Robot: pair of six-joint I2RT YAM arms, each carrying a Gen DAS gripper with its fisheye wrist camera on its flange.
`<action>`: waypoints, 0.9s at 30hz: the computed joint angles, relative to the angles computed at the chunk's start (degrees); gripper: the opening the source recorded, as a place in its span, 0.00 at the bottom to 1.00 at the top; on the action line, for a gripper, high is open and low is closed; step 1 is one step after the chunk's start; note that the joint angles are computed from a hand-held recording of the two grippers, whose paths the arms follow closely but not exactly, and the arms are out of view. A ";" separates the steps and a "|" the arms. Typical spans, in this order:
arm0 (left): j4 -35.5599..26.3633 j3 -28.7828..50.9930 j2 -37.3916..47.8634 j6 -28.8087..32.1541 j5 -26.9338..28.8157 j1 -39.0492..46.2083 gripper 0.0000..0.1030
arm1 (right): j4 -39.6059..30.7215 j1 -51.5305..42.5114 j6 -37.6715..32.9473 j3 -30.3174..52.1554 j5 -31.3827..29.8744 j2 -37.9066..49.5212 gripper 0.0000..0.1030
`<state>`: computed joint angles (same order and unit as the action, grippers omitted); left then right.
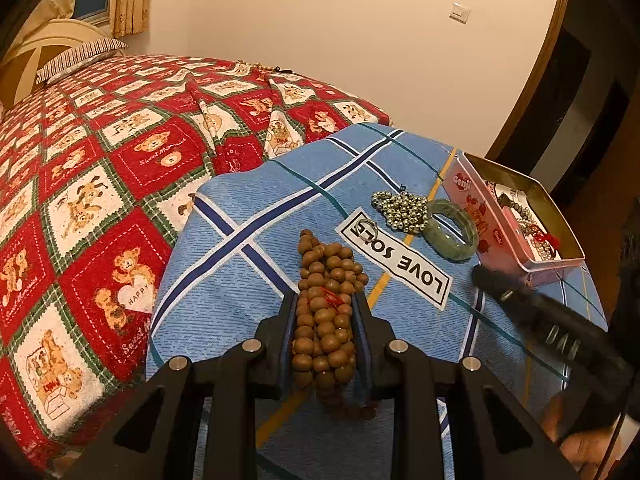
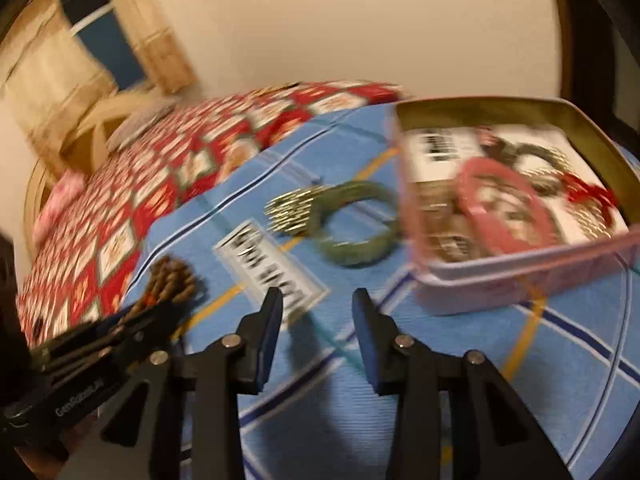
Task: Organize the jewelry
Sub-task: 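Grasp the wooden bead strand with the left tool while the right tool grasps the jade bangle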
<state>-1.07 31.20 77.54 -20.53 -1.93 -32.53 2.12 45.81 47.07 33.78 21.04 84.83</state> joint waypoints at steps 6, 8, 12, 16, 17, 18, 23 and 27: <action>0.46 0.26 0.69 0.07 0.68 -0.31 0.26 | -0.31 -4.53 3.23 -6.07 0.86 -7.01 0.19; 0.72 0.27 0.91 0.06 1.03 -0.03 0.26 | -0.04 -4.98 2.37 -6.44 0.48 -7.87 0.23; 0.72 0.75 1.54 -0.12 0.82 -0.49 0.26 | 1.56 -3.65 -1.36 -3.87 0.06 -5.15 0.53; 0.57 1.16 2.09 0.08 0.55 -0.89 0.26 | -1.44 -3.95 -5.23 3.62 0.56 2.43 0.68; 0.56 1.14 2.08 0.07 0.59 -0.89 0.26 | -2.59 -4.42 -5.79 5.68 0.24 4.61 0.70; 0.59 1.14 2.11 0.04 0.73 -0.87 0.26 | -4.33 -4.76 -6.17 7.71 0.08 6.47 0.74; 0.75 1.24 2.50 -0.06 0.79 -1.08 0.26 | -12.44 -5.19 -9.68 17.10 1.86 14.10 0.84; 0.80 1.28 2.60 -0.12 0.70 -1.15 0.26 | -13.91 -5.40 -11.98 18.85 2.76 15.62 0.71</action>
<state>-0.26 32.48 80.14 -20.65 -1.23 -33.68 -11.79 40.41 35.09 52.63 23.80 100.45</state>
